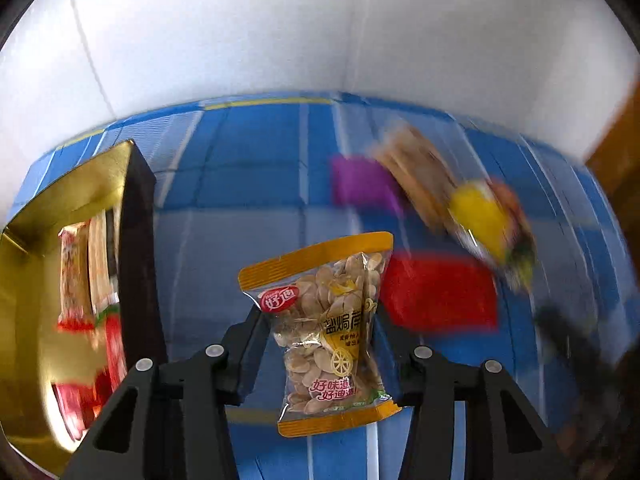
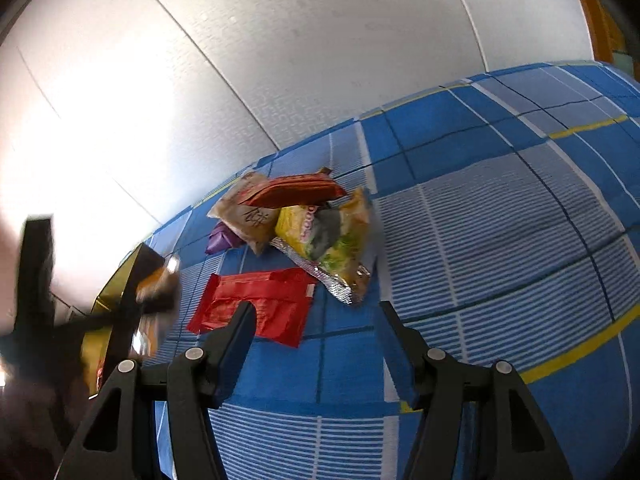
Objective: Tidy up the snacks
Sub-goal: 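Grasp the clear pistachio bag with the left gripper while the right reaches toward the red-and-gold candy bar, then grasp the red-and-gold candy bar with the right gripper while the left holds the pistachio bag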
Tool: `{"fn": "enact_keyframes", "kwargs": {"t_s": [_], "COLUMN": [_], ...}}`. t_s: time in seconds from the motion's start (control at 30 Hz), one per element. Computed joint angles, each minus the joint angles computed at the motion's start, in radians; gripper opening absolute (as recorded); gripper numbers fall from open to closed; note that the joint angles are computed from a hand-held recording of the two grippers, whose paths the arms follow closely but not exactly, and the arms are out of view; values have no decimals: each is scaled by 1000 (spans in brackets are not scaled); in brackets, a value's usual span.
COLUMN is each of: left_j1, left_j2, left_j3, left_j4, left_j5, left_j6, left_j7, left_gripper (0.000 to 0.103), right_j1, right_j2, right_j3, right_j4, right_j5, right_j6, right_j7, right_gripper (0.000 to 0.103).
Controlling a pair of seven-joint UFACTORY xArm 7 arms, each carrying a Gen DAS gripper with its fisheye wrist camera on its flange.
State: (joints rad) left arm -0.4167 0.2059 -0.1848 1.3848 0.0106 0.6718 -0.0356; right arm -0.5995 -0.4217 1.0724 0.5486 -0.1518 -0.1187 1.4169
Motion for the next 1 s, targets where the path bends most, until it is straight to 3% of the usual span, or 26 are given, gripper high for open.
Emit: {"fn": "enact_keyframes", "kwargs": {"t_s": [0.17,0.27,0.37,0.53,0.67,0.77,0.87,1.0], "left_j1": [-4,-4,6,18,10,10,10,7], "left_j2": [-130,-143,-150,-157,-155,-156,-162,-166], "left_j3": [-22,-21,-26,-33,-33,-35,-36,-37], "left_j4": [-238,-316,-334,-350,-358,-372,-385,-403], "left_j5": [-8,0,-66,-213,-194,-223,-244,-265], "left_j6": [-128,-267,-287,-289,-311,-338,-356,-388], "left_j7": [74,79,126,206,189,219,233,248], "left_gripper": [50,50,51,51,51,51,51,52], "right_j1": [22,50,93,194,408,499,571,609], "right_j2": [14,-1,2,105,252,314,374,432], "right_j3": [-17,-45,-111,-301,-547,-649,-710,-748], "right_j4": [-8,-11,11,79,187,246,311,420], "right_j5": [2,7,-9,0,68,123,194,120], "right_j6": [4,18,40,18,114,164,213,379], "right_j7": [28,38,12,-41,-125,-157,-199,-129], "right_gripper": [62,62,62,62,62,62,62,64]}}
